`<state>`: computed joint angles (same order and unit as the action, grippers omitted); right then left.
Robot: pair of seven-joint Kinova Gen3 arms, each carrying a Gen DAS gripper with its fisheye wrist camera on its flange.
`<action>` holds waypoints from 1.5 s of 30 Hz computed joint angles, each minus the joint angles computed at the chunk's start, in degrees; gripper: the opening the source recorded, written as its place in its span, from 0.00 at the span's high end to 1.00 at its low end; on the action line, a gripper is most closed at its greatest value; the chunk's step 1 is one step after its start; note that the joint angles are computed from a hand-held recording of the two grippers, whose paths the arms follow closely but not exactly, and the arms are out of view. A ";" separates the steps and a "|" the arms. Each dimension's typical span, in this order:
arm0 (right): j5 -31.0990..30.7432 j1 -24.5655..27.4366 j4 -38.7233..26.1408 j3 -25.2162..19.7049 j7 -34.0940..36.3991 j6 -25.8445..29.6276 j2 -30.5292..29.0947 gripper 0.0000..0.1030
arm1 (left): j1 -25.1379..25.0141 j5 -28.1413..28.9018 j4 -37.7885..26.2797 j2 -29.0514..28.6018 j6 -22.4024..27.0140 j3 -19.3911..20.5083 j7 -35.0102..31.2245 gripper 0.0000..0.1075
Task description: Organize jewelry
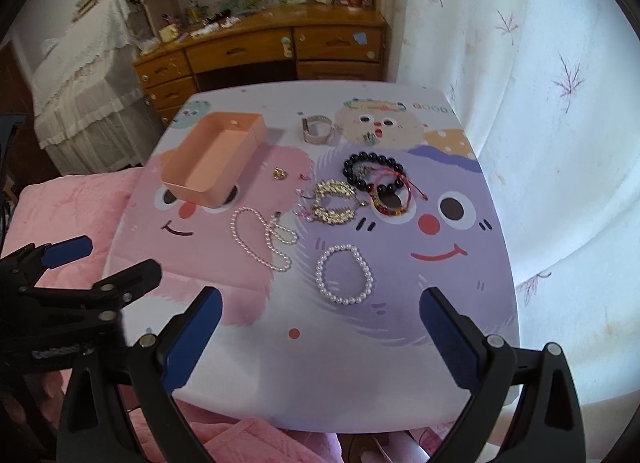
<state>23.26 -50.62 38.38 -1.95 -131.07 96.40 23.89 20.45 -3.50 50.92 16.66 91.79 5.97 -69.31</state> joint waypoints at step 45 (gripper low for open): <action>-14.38 18.61 22.27 -3.86 25.07 -22.98 1.14 0.92 | 3.98 0.92 -18.69 24.65 3.70 -3.77 7.87 0.93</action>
